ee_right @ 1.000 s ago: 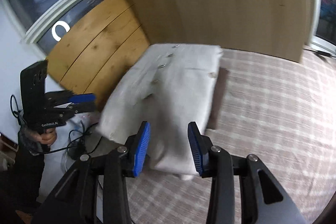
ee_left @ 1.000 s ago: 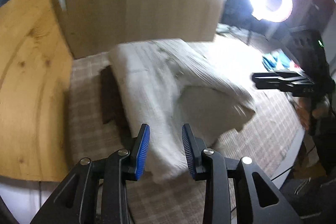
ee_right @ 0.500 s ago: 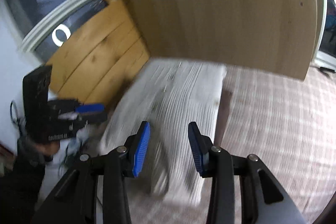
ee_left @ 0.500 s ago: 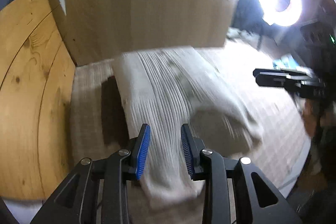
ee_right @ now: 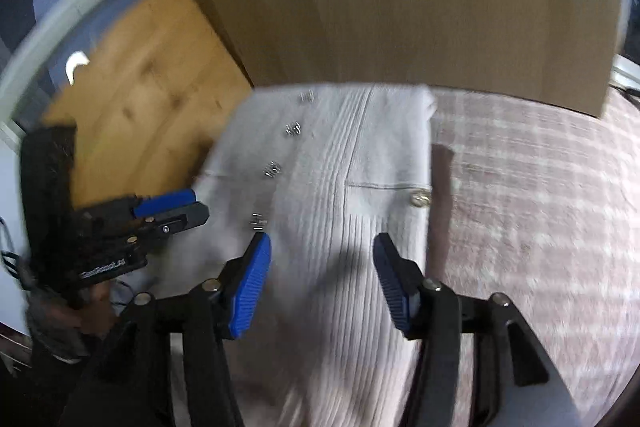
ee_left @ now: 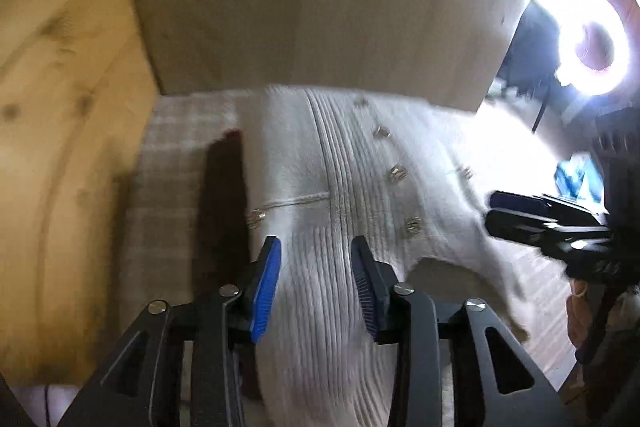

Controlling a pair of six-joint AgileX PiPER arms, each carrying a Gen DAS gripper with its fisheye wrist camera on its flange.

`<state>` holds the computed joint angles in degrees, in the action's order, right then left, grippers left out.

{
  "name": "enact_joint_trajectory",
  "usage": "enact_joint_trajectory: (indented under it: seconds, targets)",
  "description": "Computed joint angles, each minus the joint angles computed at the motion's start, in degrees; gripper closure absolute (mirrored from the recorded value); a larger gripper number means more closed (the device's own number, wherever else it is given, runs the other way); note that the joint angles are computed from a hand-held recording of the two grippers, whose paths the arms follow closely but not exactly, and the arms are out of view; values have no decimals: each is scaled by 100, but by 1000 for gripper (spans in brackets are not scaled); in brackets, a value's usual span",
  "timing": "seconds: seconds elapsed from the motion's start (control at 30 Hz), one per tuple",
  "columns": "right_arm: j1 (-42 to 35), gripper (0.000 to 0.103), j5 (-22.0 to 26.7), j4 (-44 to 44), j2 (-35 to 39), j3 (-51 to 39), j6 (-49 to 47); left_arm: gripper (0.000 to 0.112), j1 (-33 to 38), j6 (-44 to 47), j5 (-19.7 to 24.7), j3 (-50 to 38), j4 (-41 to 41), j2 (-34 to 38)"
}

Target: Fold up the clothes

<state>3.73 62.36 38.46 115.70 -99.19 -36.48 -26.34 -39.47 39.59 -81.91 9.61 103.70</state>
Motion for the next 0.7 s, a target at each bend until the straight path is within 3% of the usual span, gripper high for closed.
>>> enact_joint_trajectory:
  seconds: [0.03, 0.1, 0.2, 0.47, 0.6, 0.7]
  targets:
    - [-133, 36, -100, 78, -295, 302, -97, 58, -111, -335, -19, 195, 256, -247]
    - [-290, 30, -368, 110, -787, 793, -172, 49, -378, -1036, 49, 501, 784, -653]
    - [-491, 26, -429, 76, -1247, 1317, -151, 49, -770, -1843, 201, 808, 1324, -1028]
    - [-945, 26, -517, -300, -2074, 2603, -62, 46, -1600, -2392, 654, 1032, 1546, -1299]
    - [-889, 26, -922, -1010, -2732, 3186, 16, 44, -2347, -3330, 1104, 1139, 2013, -1374]
    - [-1135, 26, -954, -984, -3213, 3550, -317, 43, -2881, -3948, 1475, 1107, 2274, -1338]
